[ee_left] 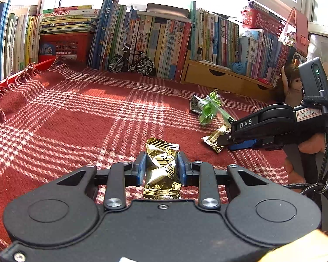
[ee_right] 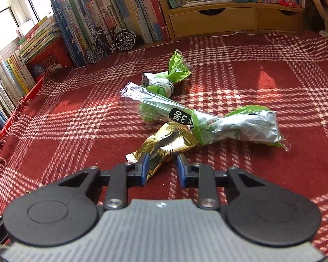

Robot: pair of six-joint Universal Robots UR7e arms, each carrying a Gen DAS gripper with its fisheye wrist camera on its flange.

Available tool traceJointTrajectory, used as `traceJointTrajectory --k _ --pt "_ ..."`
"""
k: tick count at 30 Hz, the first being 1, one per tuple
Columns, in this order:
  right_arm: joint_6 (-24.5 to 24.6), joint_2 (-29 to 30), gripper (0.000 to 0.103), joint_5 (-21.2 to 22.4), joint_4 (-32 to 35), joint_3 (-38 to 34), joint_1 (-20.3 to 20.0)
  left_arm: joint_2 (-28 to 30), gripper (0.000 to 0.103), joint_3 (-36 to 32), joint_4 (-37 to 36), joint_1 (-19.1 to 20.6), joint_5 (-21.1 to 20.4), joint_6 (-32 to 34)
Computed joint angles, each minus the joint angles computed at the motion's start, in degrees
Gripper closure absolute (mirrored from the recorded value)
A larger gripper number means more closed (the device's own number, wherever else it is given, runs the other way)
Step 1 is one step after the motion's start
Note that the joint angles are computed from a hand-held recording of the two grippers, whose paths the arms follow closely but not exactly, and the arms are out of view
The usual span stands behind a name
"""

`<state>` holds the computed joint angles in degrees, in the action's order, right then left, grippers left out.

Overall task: Collect trash
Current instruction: 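Grasp a gold candy wrapper with the left gripper while the right grasps another gold wrapper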

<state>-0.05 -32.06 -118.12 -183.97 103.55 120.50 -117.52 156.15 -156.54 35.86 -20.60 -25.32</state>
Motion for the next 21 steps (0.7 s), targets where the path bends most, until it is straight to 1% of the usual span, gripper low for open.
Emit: traceJointTrajectory --k 2,6,7,8,9,10,11,12,15,18,21 --pt "0.0 -0.8 0.083 0.5 -0.2 1.0 -0.1 -2.0 0.075 0.0 3.3 -0.7 0.5 -1.7" --pt "-1.5 -2.6 0.085 0.5 -0.6 3.3 0.1 -5.8 0.075 -0.2 10.2 -1.7 0.8 -5.5" --pt "-1.6 -3.0 0.083 0.4 -1.1 3.8 0.2 -6.7 0.075 -0.2 12.0 -2.1 1.0 -6.6" --pt "-1.4 -3.3 0.075 0.5 -1.4 4.0 0.1 -7.5 0.075 -0.3 13.5 -2.4 1.3 -7.5" --pt "-0.7 -3.4 0.065 0.5 -1.3 3.8 0.0 -7.9 0.075 -0.4 14.5 -2.5 1.5 -8.0" --pt "0.8 -3.6 0.051 0.8 -0.2 3.3 -0.3 -8.6 0.075 -0.4 15.7 -2.7 1.7 -8.7" --pt "2.5 -3.7 0.04 1.3 0.8 2.7 -0.6 -9.4 0.075 -0.5 16.9 -2.9 2.0 -9.2" --pt "5.0 -3.7 0.038 1.8 2.1 1.9 -1.0 -10.2 0.075 -0.6 18.5 -3.2 2.4 -9.8" --pt "10.0 -2.8 0.038 3.2 6.1 -1.2 -1.8 -12.7 0.075 -0.9 23.2 -3.9 3.6 -11.7" --pt "12.5 -1.0 0.037 2.6 9.2 -4.6 -1.8 -14.4 0.075 -1.2 26.2 -3.9 4.2 -13.3" --pt "14.4 0.9 0.037 0.8 13.1 -7.8 -1.4 -15.6 0.075 -1.4 27.9 -3.5 4.1 -14.3"
